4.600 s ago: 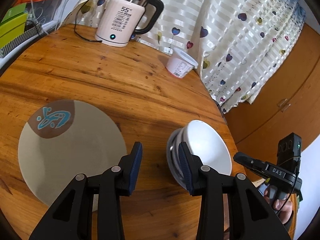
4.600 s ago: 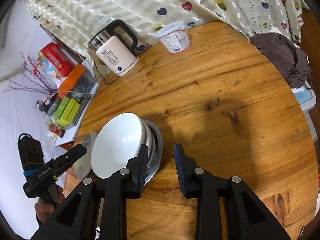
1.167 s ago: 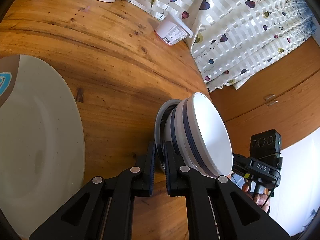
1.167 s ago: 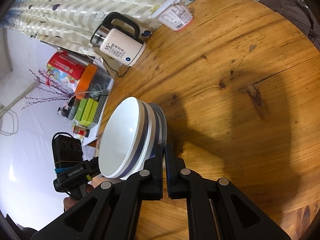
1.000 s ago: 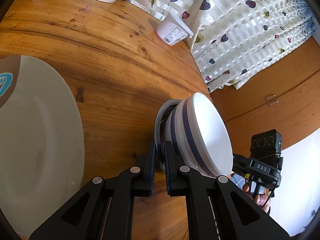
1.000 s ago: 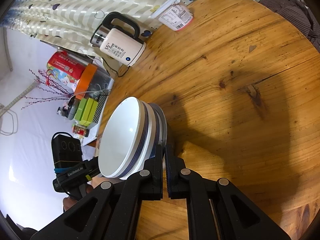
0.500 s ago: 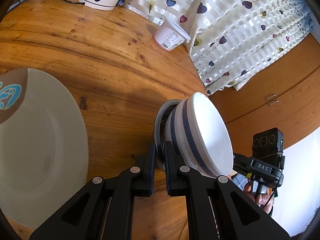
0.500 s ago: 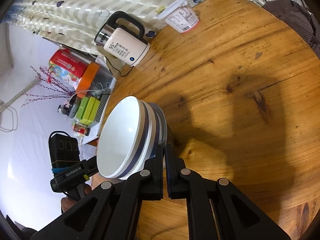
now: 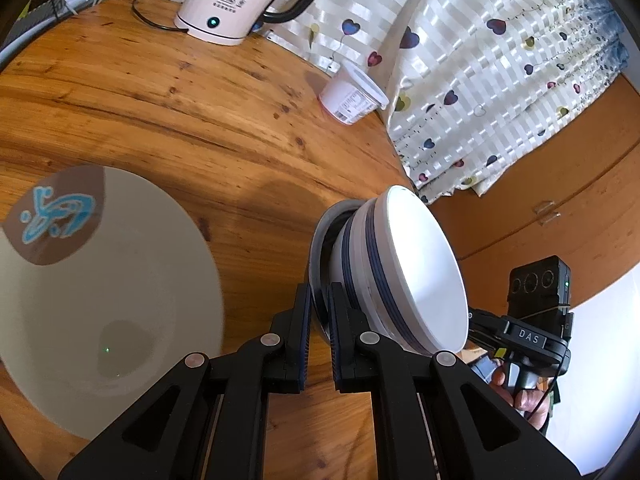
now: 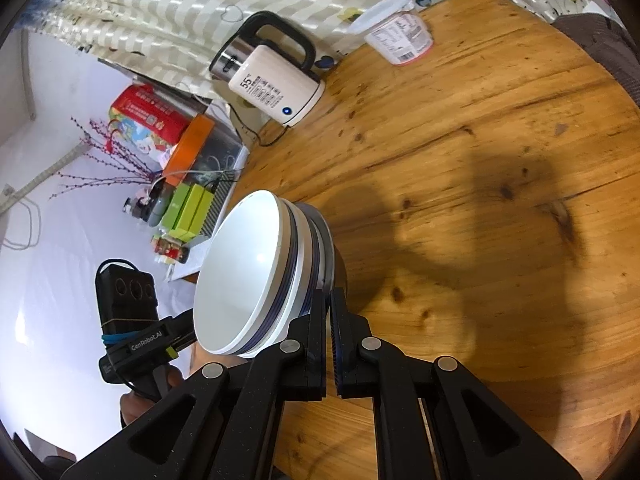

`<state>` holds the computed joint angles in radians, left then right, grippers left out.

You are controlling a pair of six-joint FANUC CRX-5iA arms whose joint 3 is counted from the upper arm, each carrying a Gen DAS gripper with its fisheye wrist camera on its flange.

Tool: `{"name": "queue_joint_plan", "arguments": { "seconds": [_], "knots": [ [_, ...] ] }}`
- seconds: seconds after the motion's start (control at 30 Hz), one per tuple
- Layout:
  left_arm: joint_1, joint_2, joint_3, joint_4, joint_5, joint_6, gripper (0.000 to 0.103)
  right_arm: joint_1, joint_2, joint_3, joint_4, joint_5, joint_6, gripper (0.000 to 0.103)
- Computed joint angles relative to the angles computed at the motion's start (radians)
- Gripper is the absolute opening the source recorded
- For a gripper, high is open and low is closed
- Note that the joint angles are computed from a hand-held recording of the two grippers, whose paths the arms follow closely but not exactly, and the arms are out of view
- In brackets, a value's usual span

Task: Organize plates and bowls
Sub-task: 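Carry the bowl stack over the beige plate stack with both grippers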

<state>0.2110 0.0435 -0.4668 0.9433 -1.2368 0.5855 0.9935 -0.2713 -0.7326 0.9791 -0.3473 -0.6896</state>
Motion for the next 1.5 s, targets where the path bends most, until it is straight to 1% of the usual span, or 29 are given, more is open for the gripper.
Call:
{"name": "queue_joint_plan", "arguments": {
  "seconds": [0.2,0.4,0.7,0.93,1.27,1.5],
  "knots": [
    [0.037,-0.016,-0.004,0.001,-0.001,-0.004,0.007,-0.01,0.046,0.051,-0.042,0.028,0.07,0.006],
    [0.083,-0.027,-0.008,0.0,-0.002,-0.01,0.007,-0.008,0.093,0.115,-0.12,0.04,0.175,0.006],
    [0.15,-0.039,-0.011,-0.003,0.0,-0.007,0.007,0.0,0.175,0.223,-0.268,0.059,0.36,0.006],
    [0.199,-0.038,-0.008,-0.009,0.004,-0.005,0.007,0.003,0.245,0.325,-0.427,0.061,0.543,0.006],
    [0.248,-0.033,-0.007,-0.021,0.014,0.001,0.007,0.006,0.324,0.444,-0.629,0.045,0.754,0.006],
    [0.267,-0.029,-0.008,-0.03,0.018,0.006,0.007,0.008,0.356,0.492,-0.701,0.029,0.827,0.006]
  ]
}}
